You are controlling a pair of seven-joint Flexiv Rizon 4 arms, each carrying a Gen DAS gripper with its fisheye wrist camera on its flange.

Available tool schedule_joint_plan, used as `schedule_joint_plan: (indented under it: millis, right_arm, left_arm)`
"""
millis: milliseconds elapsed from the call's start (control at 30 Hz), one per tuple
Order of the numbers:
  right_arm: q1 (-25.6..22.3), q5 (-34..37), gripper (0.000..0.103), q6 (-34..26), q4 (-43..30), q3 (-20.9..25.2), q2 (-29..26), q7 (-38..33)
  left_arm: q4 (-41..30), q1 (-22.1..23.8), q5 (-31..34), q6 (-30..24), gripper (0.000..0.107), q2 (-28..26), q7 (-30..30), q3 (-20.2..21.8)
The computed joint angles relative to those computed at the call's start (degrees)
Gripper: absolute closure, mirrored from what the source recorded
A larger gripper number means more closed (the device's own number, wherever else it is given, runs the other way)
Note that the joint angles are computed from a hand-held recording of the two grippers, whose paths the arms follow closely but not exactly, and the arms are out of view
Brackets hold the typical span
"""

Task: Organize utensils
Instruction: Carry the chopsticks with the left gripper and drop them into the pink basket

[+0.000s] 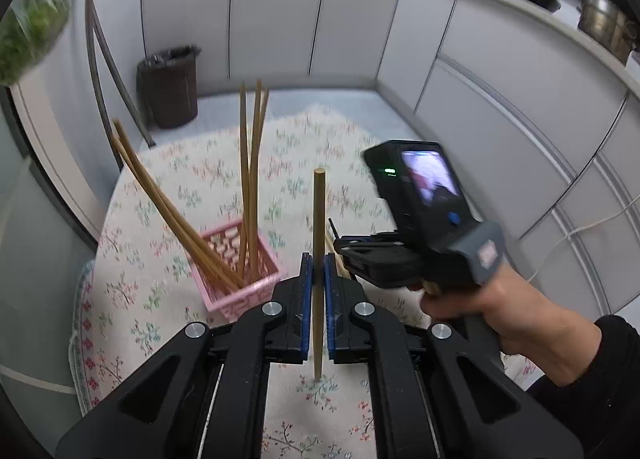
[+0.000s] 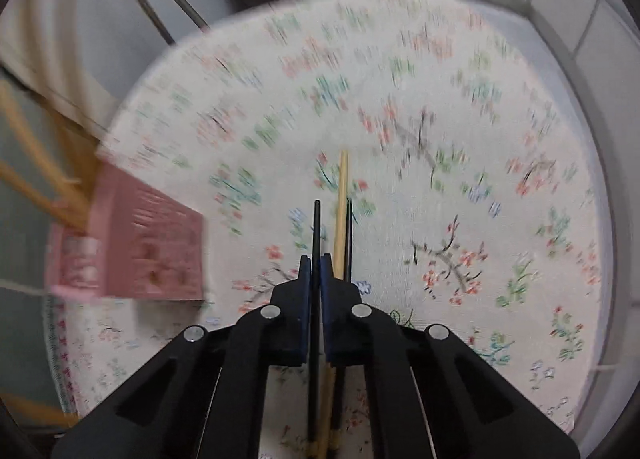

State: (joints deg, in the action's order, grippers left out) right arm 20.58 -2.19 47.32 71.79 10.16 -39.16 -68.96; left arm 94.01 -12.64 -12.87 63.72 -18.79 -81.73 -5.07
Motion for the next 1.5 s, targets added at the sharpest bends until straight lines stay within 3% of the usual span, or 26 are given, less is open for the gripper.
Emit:
schedule_joint_plan:
  millis: [167, 433, 567, 667, 900, 1100, 1500]
  right_arm:
    - [-0.3, -0.8, 0.099, 10.3, 8.0, -0.6, 7.0, 0.2]
    - [1.4, -10.1, 0.099, 25.7, 18.5, -5.4, 15.6, 8.0]
    - [0.6, -13.1, 0.099, 30.1, 19.3, -5.3, 17.2, 9.3]
    - [-1.2, -12.1, 0.099, 28.3, 18.0, -2.2, 18.0, 6.1]
    - [-0.5, -11.3, 0.099, 28.6, 18.2, -1.1, 18.9, 3.5]
    - [-0.3, -10.4, 0.099, 27.9, 17.6, -0.8, 18.3, 2.9]
    - [-0.1, -9.7, 0.098, 27.1, 17.4, -0.8, 18.1, 2.9]
  left_arm:
    - [2.1, 0.1, -1.4, 6.4, 0.102, 2.1, 1.1, -0.8]
    - [3.3, -1.0, -0.3, 16.9, 0.102, 4.3, 0.2, -0.3]
    - [2.4, -3.4, 5.0, 21.6, 0.102, 4.7, -4.9, 3.5]
    - [0.3, -6.4, 12.2, 23.1, 0.102, 4.4, -11.3, 8.8]
    - [-3.5, -8.0, 19.8, 21.5, 0.102, 1.5, -20.8, 13.8]
    - [-5.2, -6.0, 21.4, 17.4, 0.102, 0.0, -22.9, 12.4]
    - [-6.2, -4.1, 21.5, 15.1, 0.102, -1.4, -23.1, 10.4]
